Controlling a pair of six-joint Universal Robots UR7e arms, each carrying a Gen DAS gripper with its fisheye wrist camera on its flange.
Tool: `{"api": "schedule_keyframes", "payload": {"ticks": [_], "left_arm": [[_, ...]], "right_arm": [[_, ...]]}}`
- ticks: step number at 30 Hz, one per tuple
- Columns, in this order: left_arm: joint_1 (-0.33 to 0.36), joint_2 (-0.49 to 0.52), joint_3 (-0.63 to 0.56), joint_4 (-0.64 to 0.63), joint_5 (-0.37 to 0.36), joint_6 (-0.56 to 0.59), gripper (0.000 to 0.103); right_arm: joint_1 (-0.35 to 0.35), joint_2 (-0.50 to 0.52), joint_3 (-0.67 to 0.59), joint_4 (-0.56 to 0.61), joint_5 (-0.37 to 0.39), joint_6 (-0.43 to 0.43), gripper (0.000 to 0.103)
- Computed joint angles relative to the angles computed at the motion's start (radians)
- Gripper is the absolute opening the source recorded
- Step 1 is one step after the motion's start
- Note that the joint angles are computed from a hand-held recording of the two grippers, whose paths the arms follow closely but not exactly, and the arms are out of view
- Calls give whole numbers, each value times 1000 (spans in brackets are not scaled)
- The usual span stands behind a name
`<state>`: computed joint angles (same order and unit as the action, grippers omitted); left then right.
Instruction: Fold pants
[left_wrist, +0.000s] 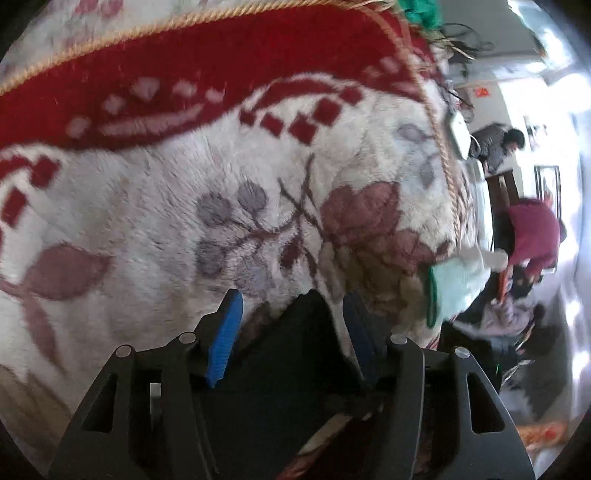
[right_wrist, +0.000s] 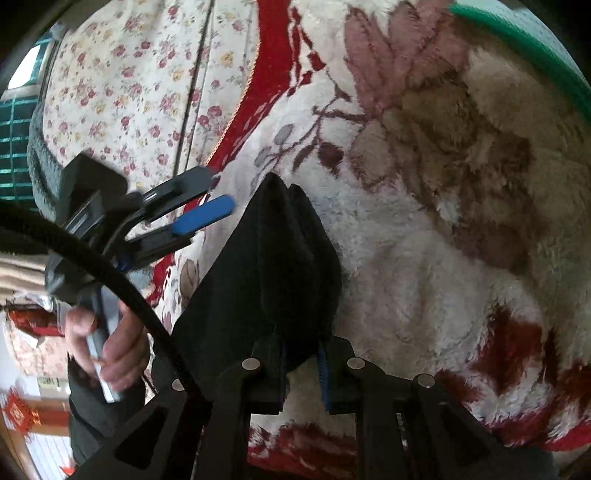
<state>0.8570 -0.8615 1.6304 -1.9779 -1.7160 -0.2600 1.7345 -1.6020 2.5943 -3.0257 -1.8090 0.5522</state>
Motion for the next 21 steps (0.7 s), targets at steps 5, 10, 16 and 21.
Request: {"api": "schedule_keyframes", "payload": {"ticks": [5, 10, 16, 21], "left_arm": [[-67, 76, -77, 128, 113, -56, 55], [-138, 154, -157, 251, 259, -63, 56], [-208, 205, -192, 357, 397, -9, 55], [-266, 220, -176, 392, 498, 27, 50]], "right_arm": [[48, 32, -22, -1, -54, -29, 13], [65, 41, -26, -8, -63, -44, 13], [84, 43, -21, -33, -68, -58, 13], [116, 54, -17, -63, -97, -80, 13]]}}
